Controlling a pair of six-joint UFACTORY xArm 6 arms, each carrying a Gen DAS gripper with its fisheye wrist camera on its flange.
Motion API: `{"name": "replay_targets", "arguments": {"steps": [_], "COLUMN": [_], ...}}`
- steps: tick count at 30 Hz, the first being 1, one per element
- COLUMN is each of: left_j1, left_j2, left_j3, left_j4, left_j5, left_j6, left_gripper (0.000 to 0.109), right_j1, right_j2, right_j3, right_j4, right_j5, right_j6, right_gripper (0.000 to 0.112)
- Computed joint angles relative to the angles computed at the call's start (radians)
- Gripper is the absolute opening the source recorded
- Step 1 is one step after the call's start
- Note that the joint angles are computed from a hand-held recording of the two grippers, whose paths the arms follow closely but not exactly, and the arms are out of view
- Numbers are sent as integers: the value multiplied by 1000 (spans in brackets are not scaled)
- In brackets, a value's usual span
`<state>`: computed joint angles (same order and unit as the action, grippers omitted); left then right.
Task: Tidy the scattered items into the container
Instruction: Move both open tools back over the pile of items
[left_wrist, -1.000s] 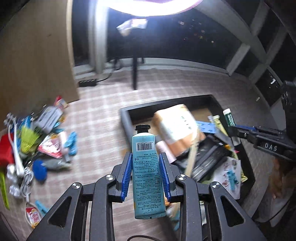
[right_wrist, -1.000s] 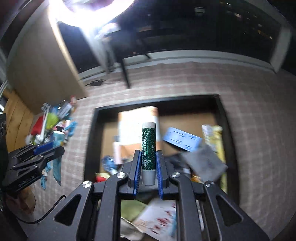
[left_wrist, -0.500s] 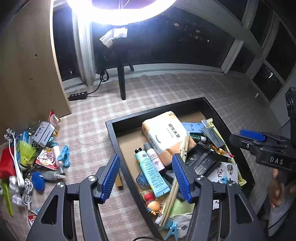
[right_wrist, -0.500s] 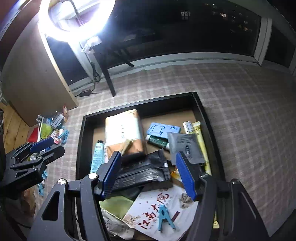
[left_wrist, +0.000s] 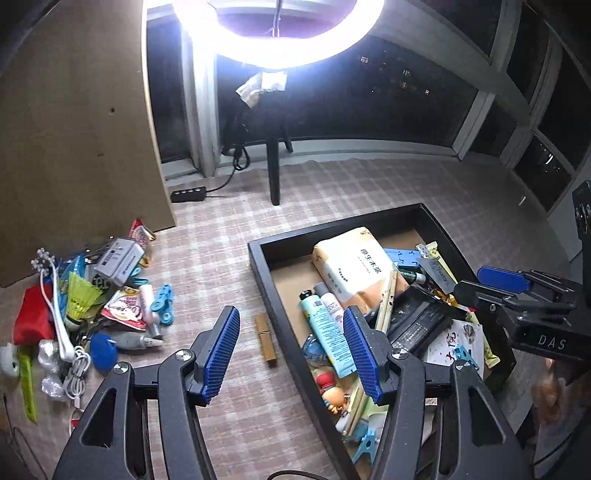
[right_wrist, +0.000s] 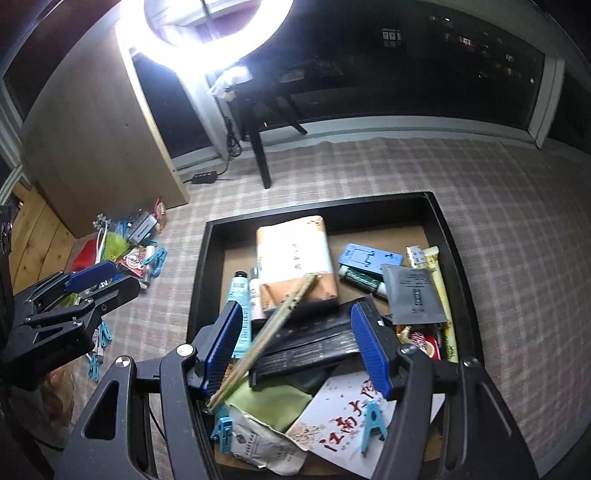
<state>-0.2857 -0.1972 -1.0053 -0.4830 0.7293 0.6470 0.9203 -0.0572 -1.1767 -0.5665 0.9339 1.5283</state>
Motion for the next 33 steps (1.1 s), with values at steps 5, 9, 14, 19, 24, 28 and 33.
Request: {"name": "replay_targets", "arguments": {"steps": [5,9,14,19,24,28,33], "left_j1": [50,108,244,390,525,607,664], "left_j2": [-21,-38,-16,20,75,128,177], "left_j3": [19,62,77,74,43,7,-21], "left_j4": [-3,24,37,61,76,88,74], "left_j5": [23,1,14,18,15,-1,28], "left_j6": [19,34,56,64,75,91,152], "left_gripper": [56,56,56,56,54,53,42], "right_j1": [15,29,46,61,73,80,94], "right_j2": [54,104,192,305,413,511,701], "right_j3": [-55,-93,-173,-291,-417,-541,-805], "right_j4": [-12,-12,7,56,107,171,264], "right_j5": [-16,-61,-108,-128,-134,-135,-86], "right_j6": [-12,-23,-60,-146,-229,-310,-450], "right_gripper": [60,60,60,60,60,60,56]}}
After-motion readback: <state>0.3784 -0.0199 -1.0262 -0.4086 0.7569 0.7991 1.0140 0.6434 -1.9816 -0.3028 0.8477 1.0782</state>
